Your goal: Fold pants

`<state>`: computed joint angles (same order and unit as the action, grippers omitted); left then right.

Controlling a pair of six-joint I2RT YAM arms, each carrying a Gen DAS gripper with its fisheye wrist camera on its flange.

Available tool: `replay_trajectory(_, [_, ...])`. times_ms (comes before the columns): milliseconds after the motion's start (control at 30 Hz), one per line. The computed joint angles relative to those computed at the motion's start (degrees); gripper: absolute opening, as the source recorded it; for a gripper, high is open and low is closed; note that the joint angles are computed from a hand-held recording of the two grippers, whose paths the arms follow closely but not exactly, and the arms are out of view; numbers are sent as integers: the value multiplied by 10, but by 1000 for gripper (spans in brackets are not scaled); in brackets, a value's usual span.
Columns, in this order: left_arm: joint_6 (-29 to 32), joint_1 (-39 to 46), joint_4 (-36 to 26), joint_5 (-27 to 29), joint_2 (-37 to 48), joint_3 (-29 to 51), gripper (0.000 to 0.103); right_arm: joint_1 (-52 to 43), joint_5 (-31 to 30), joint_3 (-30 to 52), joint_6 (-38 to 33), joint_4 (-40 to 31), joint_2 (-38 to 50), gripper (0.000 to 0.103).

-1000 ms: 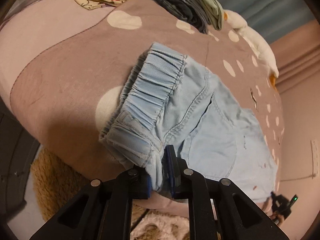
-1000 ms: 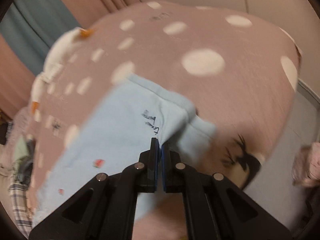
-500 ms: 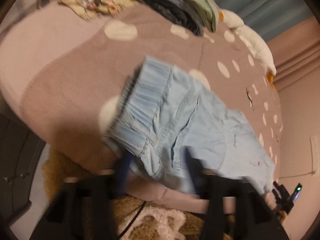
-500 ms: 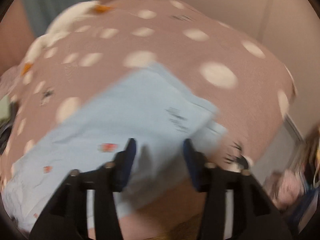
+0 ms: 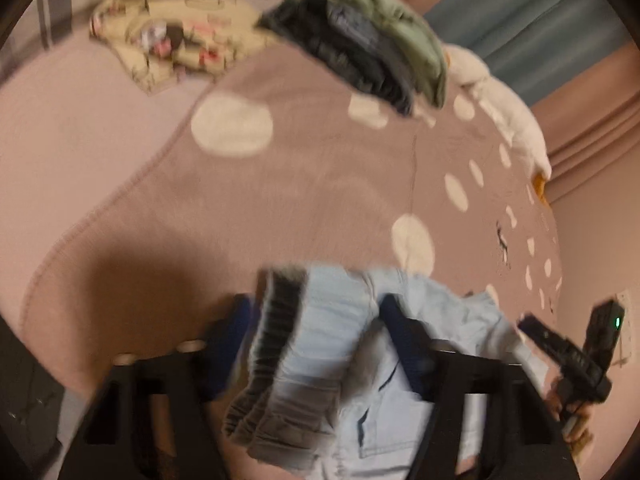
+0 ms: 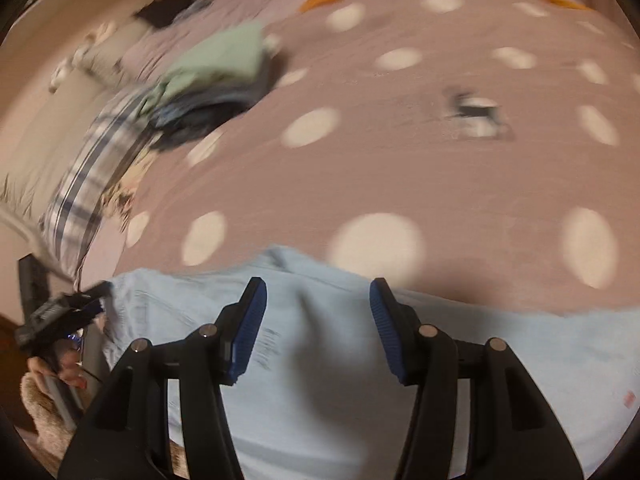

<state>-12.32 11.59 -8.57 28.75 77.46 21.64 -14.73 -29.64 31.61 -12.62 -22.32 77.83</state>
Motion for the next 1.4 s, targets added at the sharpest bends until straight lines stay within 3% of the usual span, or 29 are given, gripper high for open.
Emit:
replay_trajectory(67, [1, -14, 27, -32, -8, -27, 41, 50, 29, 7, 30, 31, 39, 54])
replay_trajectory(200, [14, -18, 16, -45, -67, -62, 39, 98, 58, 32, 42, 50, 109, 56])
replay_trajectory(233, [14, -18, 14, -48, -72, -66, 39, 99, 60, 38, 33, 48, 120, 52])
replay_trajectory(300, [26, -2, 17, -39, -66, -67, 39, 104, 47, 42, 13, 40, 124, 9])
replay_trajectory(333, [25, -4, 19, -44, -68, -69, 39, 106, 50, 40, 23, 44, 117, 7])
replay_trajectory(433, [21, -19, 21, -67, -69, -66, 39, 96, 38, 34, 49, 57, 77, 7])
replay_trajectory(667, [11, -45, 22, -101, -64, -58, 40, 142, 112, 16, 88, 162, 155, 7])
replay_trajectory(733, [5, -53, 4, -111, -79, -53, 41, 144, 116, 16, 96, 164, 152, 8])
replay_trajectory(800, [-3, -65, -41, -124, -114, -41, 41, 151, 128, 13, 95, 167, 149, 8])
replay_trajectory(933, [-52, -137, -135, -194, -268, -25, 41, 160, 140, 6, 101, 182, 148, 8])
replay_trajectory(1000, [-71, -158, -151, -186, -309, -20, 41, 157, 136, 8, 106, 182, 151, 8])
replay_trajectory(1100, [-93, -186, -112, -131, -274, -21, 41, 155, 135, 5, 106, 186, 150, 8])
replay_trajectory(1167, [-113, -226, -59, -128, -204, -31, 41, 160, 140, 2, 111, 193, 149, 8])
replay_trajectory(1300, [-153, -302, 31, -147, -99, -63, 41, 163, 148, -7, 112, 204, 144, 7])
replay_trajectory(1400, [-178, -379, 36, -237, -117, -90, 35, 161, 147, -9, 116, 208, 145, 7])
